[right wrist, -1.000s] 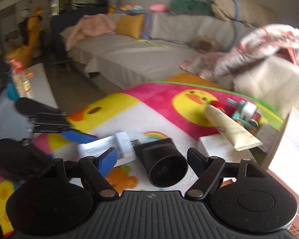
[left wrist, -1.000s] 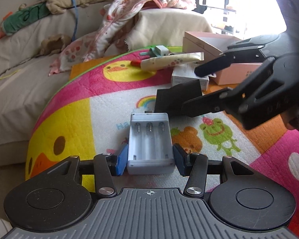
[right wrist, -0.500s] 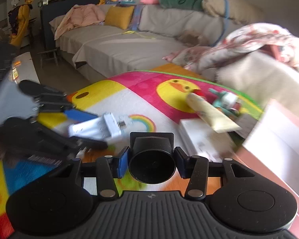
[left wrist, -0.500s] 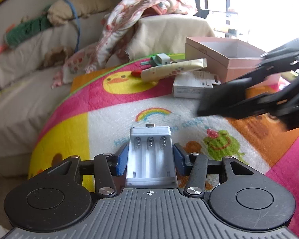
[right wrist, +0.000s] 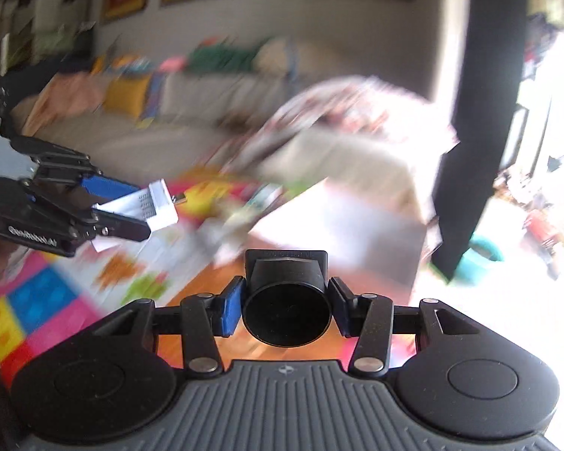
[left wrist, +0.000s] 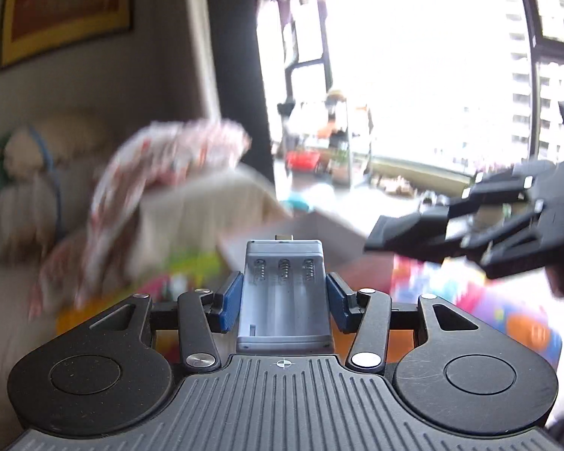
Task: Organize rigid objects
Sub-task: 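Lower the charger into the pink box with the left tool while the right tool drops the funnel in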
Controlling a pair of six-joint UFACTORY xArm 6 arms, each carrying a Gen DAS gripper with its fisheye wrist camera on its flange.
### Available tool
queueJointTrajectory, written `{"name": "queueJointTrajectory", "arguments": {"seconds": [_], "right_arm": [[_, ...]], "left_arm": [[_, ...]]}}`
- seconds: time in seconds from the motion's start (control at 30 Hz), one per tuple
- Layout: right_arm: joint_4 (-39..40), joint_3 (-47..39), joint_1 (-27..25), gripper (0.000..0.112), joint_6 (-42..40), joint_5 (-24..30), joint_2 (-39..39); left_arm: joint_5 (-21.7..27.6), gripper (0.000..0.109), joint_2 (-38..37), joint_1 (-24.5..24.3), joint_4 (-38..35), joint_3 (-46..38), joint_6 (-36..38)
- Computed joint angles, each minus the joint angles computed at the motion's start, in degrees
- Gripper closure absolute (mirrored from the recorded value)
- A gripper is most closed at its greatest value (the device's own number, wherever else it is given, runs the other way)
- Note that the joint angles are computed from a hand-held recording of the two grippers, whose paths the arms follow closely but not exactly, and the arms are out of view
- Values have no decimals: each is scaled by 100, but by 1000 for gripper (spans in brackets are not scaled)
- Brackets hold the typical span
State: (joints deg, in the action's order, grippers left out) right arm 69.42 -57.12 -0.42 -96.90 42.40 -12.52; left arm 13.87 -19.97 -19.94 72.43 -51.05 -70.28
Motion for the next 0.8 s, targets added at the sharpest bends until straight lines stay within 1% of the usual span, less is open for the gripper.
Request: {"name": "queueJointTrajectory", "arguments": {"seconds": [0.03, 0.07, 0.1, 0.13, 0.17, 0.2, 0.23, 0.27, 0.3, 0.33, 0.37, 0.4, 0.43, 0.47, 0.5, 0.53, 0.57, 0.63, 0.67, 0.7, 0.73, 0.8], "right_arm": [[241, -185, 20, 65, -84, -88, 108], [489, -400, 72, 65, -194, -205, 263], [767, -615, 175, 65, -349, -405, 427], [1112, -827, 301, 63, -575, -647, 609], [1579, -1024, 421, 48, -926, -875, 803], [2113, -1174, 595, 26, -1328, -1258, 972], [2573, -1290, 758, 20, -1608, -1656, 1114], [2932, -1322, 820, 19, -1771, -1814, 1200], [3122, -1237, 795, 19, -1829, -1733, 1205], [3210, -1076, 691, 18, -1902, -1460, 1175], [3373, -886, 600, 16, -2093, -1239, 1139], [3764, -684, 541, 12, -2494, -1129, 1118], [3995, -521, 509, 11, -2738, -1123, 1103], [3985, -401, 505, 11, -2757, -1186, 1101], [3735, -362, 546, 11, -2581, -1332, 1155], [3246, -356, 553, 11, -2207, -1415, 1226], [2646, -381, 585, 12, -1685, -1410, 1342], [1456, -461, 518, 16, -485, -1099, 1532], [1099, -509, 506, 17, 12, -995, 1593], [968, -513, 512, 17, 270, -940, 1619], [974, -488, 527, 17, 328, -922, 1627], [1049, -451, 569, 17, 287, -949, 1633]], "left_arm": [[-114, 56, 338, 66, -98, -457, 147], [-288, 56, 724, 154, -435, -910, 455], [-427, 55, 1141, 213, -1013, -1331, 924], [-447, 54, 1560, 241, -1612, -1728, 1299], [-411, 54, 1913, 256, -2212, -2038, 1601], [-345, 56, 2189, 261, -2676, -2267, 1805], [-296, 56, 2382, 278, -2901, -2412, 1864], [-300, 56, 2479, 310, -2885, -2444, 1771], [-351, 56, 2512, 360, -2630, -2396, 1488], [-476, 56, 2502, 476, -2212, -2273, 1065], [-502, 56, 2473, 544, -1883, -2151, 703], [-445, 56, 2431, 596, -1709, -2017, 484], [-417, 56, 2359, 721, -1701, -1822, 434], [-286, 56, 2321, 776, -1682, -1695, 302], [-174, 56, 2328, 863, -1793, -1605, 250], [-78, 56, 2333, 942, -1981, -1521, 218], [-39, 56, 2311, 1027, -2133, -1404, 114], [-59, 56, 2211, 1258, -2372, -1144, -164], [-35, 57, 2162, 1354, -2505, -1060, -293], [-30, 58, 2138, 1457, -2588, -992, -441], [-36, 58, 2181, 1532, -2587, -977, -641], [-18, 58, 2039, 1597, -2682, -780, -898]]}}
